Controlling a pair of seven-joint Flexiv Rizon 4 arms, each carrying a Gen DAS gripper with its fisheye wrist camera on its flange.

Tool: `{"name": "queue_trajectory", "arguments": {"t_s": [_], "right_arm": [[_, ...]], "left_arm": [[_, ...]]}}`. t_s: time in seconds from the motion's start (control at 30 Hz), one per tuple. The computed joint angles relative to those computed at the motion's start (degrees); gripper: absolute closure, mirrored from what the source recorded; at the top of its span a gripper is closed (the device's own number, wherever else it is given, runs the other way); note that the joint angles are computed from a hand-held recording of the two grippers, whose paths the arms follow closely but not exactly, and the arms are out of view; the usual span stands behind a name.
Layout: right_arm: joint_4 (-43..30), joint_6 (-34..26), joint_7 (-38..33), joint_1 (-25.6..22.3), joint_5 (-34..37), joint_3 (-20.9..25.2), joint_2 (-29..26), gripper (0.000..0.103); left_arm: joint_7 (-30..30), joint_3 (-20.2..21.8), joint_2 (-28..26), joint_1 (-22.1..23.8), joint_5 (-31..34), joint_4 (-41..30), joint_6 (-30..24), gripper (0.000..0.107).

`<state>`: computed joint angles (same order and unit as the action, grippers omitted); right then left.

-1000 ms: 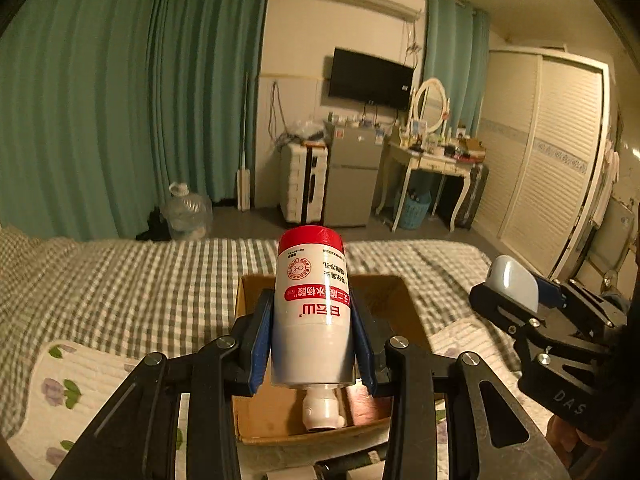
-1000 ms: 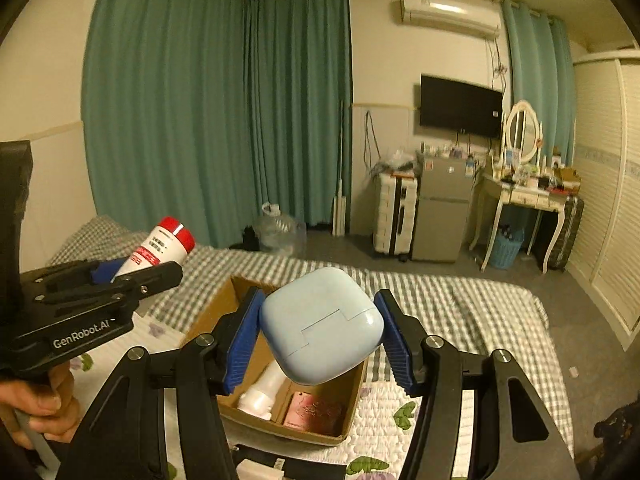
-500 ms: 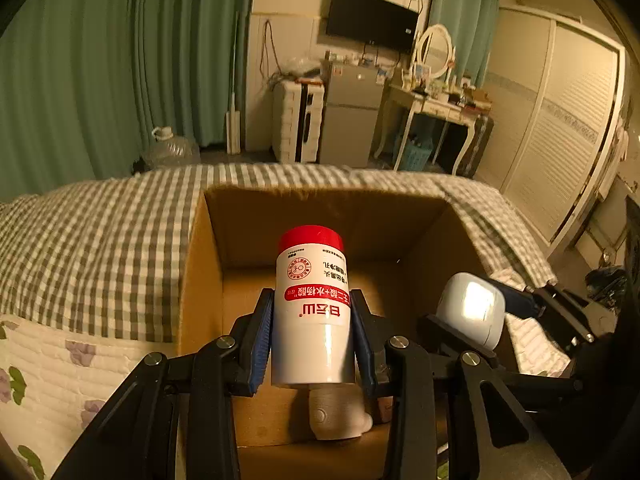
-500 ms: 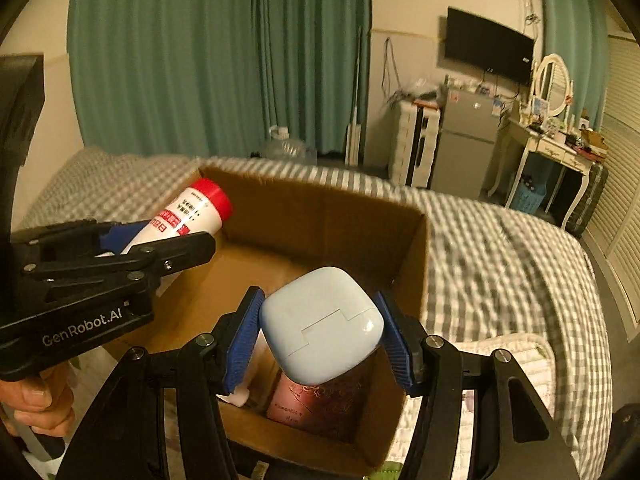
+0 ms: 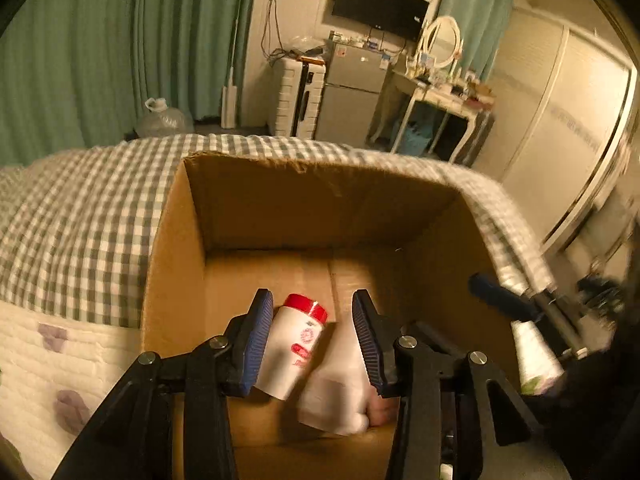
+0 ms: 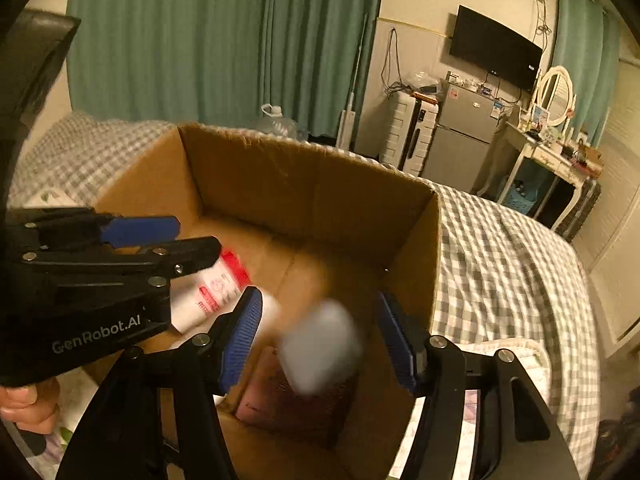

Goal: Organize rigid objects
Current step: 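Carry the red-capped bottle and blue case into the box and release both, then withdraw both tools from the box toward the white chargers and black cylinder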

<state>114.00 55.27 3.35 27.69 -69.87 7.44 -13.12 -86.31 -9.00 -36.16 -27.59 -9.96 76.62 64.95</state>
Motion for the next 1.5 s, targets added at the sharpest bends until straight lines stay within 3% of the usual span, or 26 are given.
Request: {"name": "queue_trajectory", "arguments": {"t_s": [0.27,0.33,0.6,0.7,0.83,0.93,1.13,1.3,1.5], "right_arm": [[1.3,-4.9,6.1,0.4,-2.0,1.8,5.3,0.030],[1.4,-7.7,7.2,0.7,-3.2,3.0,7.4,0.028],[-1.0,-23.2,10.3,3.4,-7.5,9.2,14.2,0.010],[-3.5,-30.3,9.0,5.5,-8.7,11.4,14.8,0.000],[-5.7,-35.1,8.3,7.9,-9.0,13.2,15.5,0.000],[-6.2,-37.3,9.7,9.5,-8.7,14.6,16.0,0.000],[-8.7,-46.7,7.9,14.4,-8.5,17.1,15.0,0.000],[-9.6,-51.8,8.1,17.7,-8.0,18.1,14.7,0.000],[-8.9,-57.0,10.2,20.7,-6.4,19.3,14.6,0.000]], "left_arm": [[-4.4,2.8,7.3,0.2,2.2,4.3,5.8,0.051],[-8.5,5.6,9.9,-1.1,4.5,5.7,8.0,0.049],[-10.4,3.7,20.6,1.5,5.1,13.5,14.5,0.048],[-12.9,5.2,23.7,0.5,9.0,14.3,15.4,0.045],[-18.4,7.3,28.7,-0.1,17.6,16.6,16.4,0.044],[-19.1,6.2,32.5,1.4,20.0,19.8,17.2,0.044],[-18.6,3.3,38.1,5.2,19.2,26.3,21.0,0.043],[-11.9,2.4,40.7,5.1,9.7,32.6,24.2,0.043],[-14.1,0.4,42.0,7.8,10.8,36.7,26.3,0.043]]}}
